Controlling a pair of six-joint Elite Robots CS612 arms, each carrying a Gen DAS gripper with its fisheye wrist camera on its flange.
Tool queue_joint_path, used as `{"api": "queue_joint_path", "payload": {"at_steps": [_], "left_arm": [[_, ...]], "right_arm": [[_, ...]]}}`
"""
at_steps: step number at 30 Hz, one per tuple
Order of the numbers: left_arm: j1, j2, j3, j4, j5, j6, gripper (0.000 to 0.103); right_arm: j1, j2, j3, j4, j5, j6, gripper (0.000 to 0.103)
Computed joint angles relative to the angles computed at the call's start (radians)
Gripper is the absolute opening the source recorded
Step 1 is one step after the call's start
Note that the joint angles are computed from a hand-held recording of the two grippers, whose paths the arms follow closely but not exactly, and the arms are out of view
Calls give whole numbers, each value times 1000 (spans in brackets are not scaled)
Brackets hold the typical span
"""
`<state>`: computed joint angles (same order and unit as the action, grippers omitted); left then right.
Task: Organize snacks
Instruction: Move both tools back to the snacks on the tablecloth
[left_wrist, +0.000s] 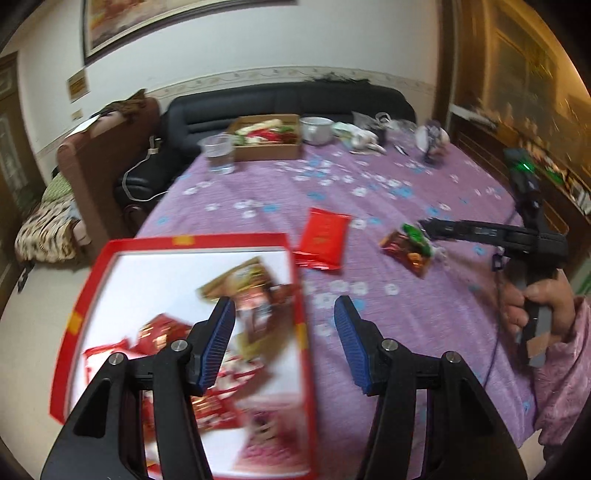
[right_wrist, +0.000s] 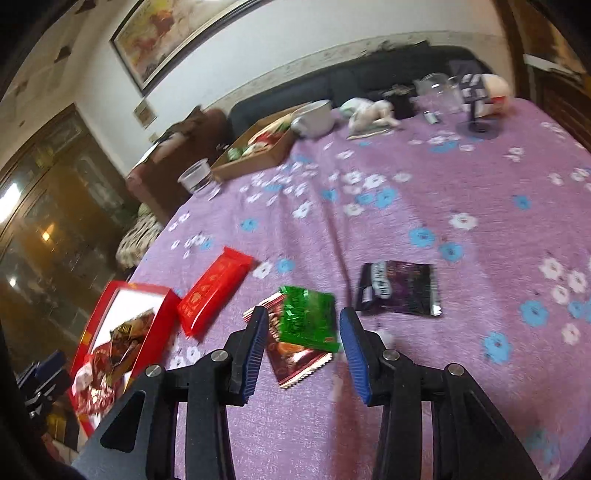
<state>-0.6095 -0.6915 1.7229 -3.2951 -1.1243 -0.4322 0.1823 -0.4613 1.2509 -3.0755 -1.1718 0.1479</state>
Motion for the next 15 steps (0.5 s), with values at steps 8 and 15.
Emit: {"api": "queue_joint_path", "payload": {"at_steps": [8, 15], "left_arm": [[-12, 27, -79, 103, -45, 17, 55], [-16, 58, -164, 205, -72, -24, 55]], "right_arm": [[18, 49, -86, 104, -18, -76, 43], [16, 52, -90, 145, -19, -120, 37]]}}
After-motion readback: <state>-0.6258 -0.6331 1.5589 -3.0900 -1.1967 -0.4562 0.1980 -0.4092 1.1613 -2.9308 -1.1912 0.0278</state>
